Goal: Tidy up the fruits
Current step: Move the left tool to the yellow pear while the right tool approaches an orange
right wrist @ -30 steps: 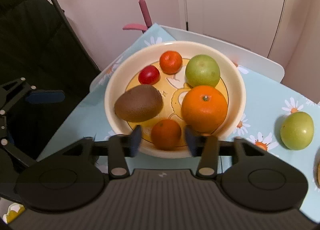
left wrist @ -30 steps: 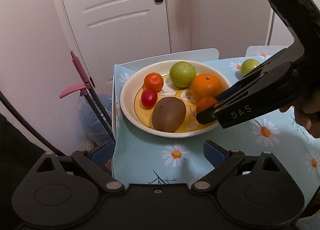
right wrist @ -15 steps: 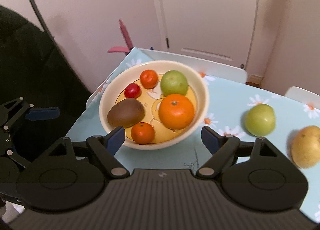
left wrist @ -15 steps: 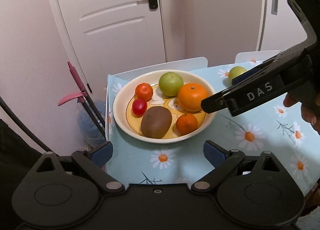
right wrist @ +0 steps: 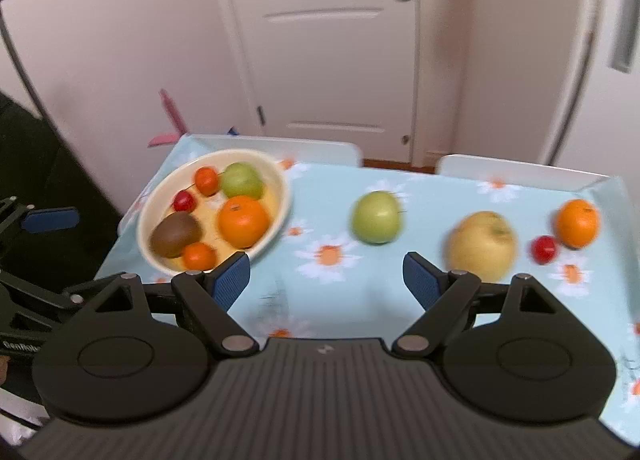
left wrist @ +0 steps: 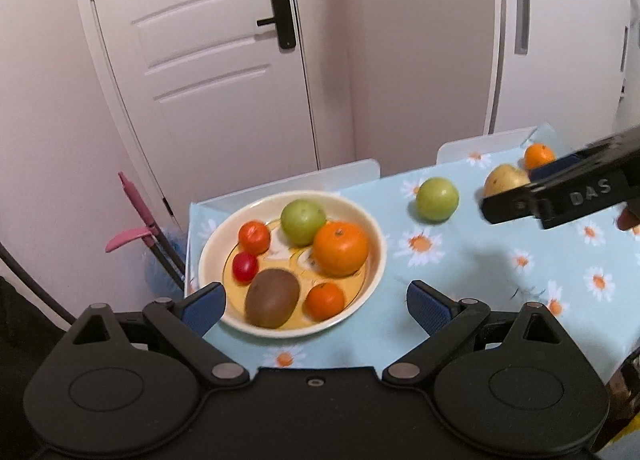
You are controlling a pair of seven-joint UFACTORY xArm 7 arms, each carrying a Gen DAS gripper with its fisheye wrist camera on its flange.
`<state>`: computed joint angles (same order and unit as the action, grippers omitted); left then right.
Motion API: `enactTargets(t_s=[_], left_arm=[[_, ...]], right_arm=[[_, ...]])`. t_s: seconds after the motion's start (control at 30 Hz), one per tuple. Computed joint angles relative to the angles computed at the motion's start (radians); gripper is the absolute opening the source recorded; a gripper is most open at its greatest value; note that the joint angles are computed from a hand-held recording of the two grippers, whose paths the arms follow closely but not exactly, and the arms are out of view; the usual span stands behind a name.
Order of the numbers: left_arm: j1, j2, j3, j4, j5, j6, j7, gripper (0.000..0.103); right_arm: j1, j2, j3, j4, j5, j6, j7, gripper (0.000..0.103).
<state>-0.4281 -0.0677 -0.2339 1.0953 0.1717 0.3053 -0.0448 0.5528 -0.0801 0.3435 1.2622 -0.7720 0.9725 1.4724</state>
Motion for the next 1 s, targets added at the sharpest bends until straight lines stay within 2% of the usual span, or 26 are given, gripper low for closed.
enactTargets(t_s=[0.13, 0.27, 0.4, 0.53, 0.77, 1.0], left_arm=[[-0.006, 0.008, -0.03, 0.028, 0.09, 0.013, -0.129, 0.099], [-0.028, 0.033, -0.061, 0.079, 0.272, 0.059, -0.325, 0.099], [-0.089, 0.079, -0.077, 0.155, 0.436, 0.126, -0.498, 0.099], [-0.173, 0.147, -0.068, 0.249, 0.543, 0.189, -0.608, 0.099], [-0.339, 0.335, -0.011, 0.469, 0.623, 0.278, -0.682, 0.099], [-0.457, 0.549, 0.06, 0.706, 0.577, 0.321, -0.637, 0.099]], right_arm=[[-0.032, -0.148, -0.005, -0.127, 0.033, -0.008, -0.027, 0.099], [-0.074, -0.297, -0.024, -0.258, 0.091, -0.057, -0.097, 0.099], [-0.109, -0.422, -0.058, -0.368, 0.138, -0.095, -0.194, 0.099], [-0.139, -0.532, -0.113, -0.476, 0.186, -0.157, -0.295, 0.099], [-0.207, -0.631, -0.198, -0.605, 0.256, -0.249, -0.48, 0.099], [-0.306, -0.624, -0.251, -0.695, 0.313, -0.388, -0.626, 0.099]])
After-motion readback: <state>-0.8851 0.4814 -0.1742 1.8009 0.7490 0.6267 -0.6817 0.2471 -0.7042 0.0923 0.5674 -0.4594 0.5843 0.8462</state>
